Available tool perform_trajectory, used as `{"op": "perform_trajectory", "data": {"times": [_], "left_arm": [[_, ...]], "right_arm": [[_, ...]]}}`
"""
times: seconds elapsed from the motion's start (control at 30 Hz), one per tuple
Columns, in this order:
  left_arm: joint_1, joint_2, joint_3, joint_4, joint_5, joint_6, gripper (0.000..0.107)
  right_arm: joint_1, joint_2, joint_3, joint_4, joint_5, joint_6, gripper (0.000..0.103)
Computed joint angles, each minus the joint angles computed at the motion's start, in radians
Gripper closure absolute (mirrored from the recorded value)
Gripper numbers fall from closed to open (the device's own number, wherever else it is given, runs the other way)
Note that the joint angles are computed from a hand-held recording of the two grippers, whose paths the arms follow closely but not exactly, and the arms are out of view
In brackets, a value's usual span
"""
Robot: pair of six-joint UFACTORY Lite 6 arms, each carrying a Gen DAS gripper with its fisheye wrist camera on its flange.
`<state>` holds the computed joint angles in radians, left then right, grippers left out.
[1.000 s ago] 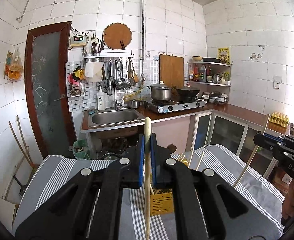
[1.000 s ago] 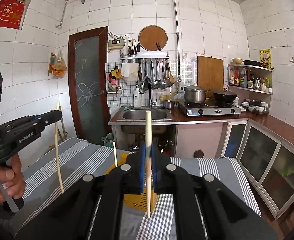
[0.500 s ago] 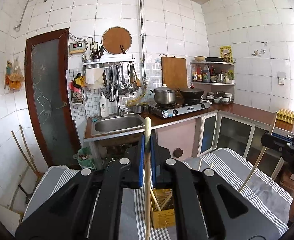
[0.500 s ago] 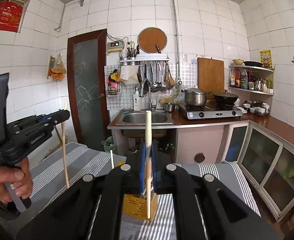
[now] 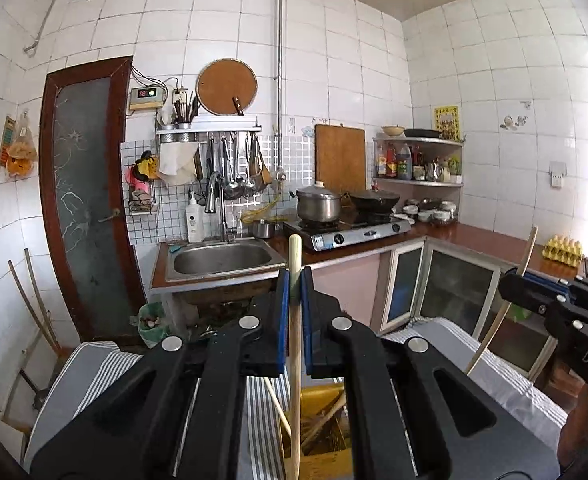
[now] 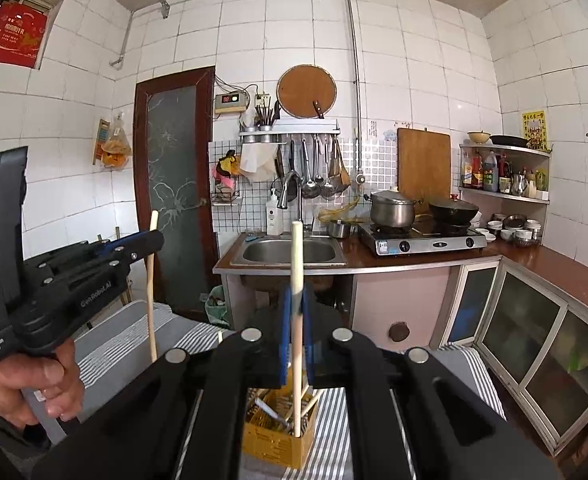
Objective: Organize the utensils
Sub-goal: 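Lift and carry the chopstick with the left tool while the right tool carries its chopstick over the caddy, then open both tools to drop the chopsticks into the caddy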
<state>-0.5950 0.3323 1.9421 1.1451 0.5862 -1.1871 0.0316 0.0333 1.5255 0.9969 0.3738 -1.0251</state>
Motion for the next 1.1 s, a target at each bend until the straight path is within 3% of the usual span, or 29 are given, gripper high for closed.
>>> {"op": "perform_trajectory", "data": {"times": [0.53,1.1], "left_arm": [[0.071,0.148,0.113,0.011,-0.090,-0.061,0.102],[0.129,0.316,0.150,0.228,-0.183,-0.323,0.102]], "right_arm": [[0.020,0.149,0.099,0.073,-0.020,-0.044,0.097],[0.052,0.319,0.178,0.224,-0.063,-0.146,0.097]]}}
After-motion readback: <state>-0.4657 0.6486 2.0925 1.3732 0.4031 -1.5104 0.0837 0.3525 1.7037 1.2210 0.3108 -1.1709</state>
